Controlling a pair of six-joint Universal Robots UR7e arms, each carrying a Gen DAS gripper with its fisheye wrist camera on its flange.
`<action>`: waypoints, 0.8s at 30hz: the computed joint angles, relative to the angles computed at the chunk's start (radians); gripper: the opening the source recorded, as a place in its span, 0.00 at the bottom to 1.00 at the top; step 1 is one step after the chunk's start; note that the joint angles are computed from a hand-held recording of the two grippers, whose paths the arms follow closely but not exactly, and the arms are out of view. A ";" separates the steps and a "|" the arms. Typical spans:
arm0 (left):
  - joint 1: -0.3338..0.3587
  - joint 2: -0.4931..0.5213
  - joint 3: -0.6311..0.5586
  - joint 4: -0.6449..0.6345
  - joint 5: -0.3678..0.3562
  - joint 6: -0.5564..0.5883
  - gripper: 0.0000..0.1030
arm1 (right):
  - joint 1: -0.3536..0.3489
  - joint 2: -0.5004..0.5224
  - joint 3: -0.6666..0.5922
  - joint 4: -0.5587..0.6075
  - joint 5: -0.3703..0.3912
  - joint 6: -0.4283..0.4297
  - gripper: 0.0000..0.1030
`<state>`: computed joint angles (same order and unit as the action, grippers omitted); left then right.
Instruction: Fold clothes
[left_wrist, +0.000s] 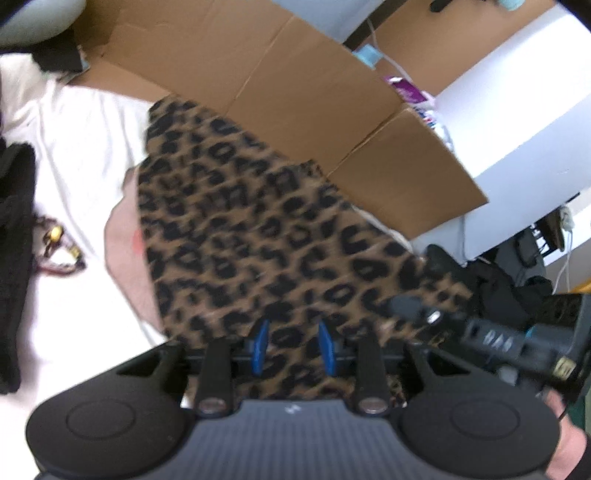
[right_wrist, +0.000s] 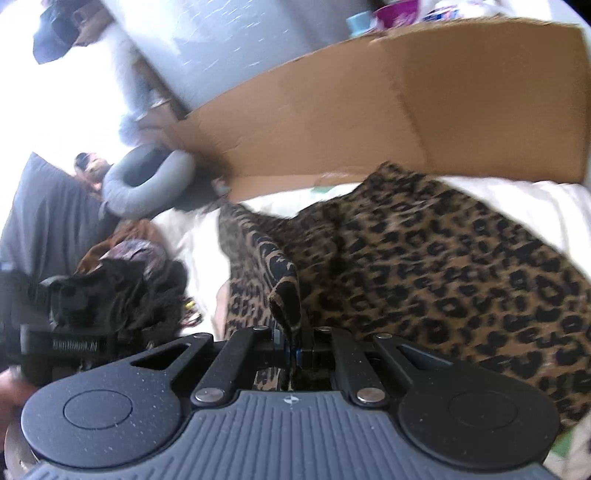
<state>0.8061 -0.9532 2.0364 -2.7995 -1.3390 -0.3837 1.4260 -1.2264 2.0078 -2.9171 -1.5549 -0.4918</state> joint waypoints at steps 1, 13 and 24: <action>0.002 0.001 0.003 0.003 0.001 0.002 0.30 | -0.004 -0.003 -0.002 -0.007 -0.008 0.002 0.01; 0.065 -0.003 0.035 0.017 -0.025 0.044 0.30 | -0.065 -0.031 -0.031 -0.026 -0.078 0.040 0.01; 0.113 -0.012 0.027 0.089 -0.041 0.107 0.35 | -0.144 -0.029 -0.040 -0.041 -0.134 0.089 0.01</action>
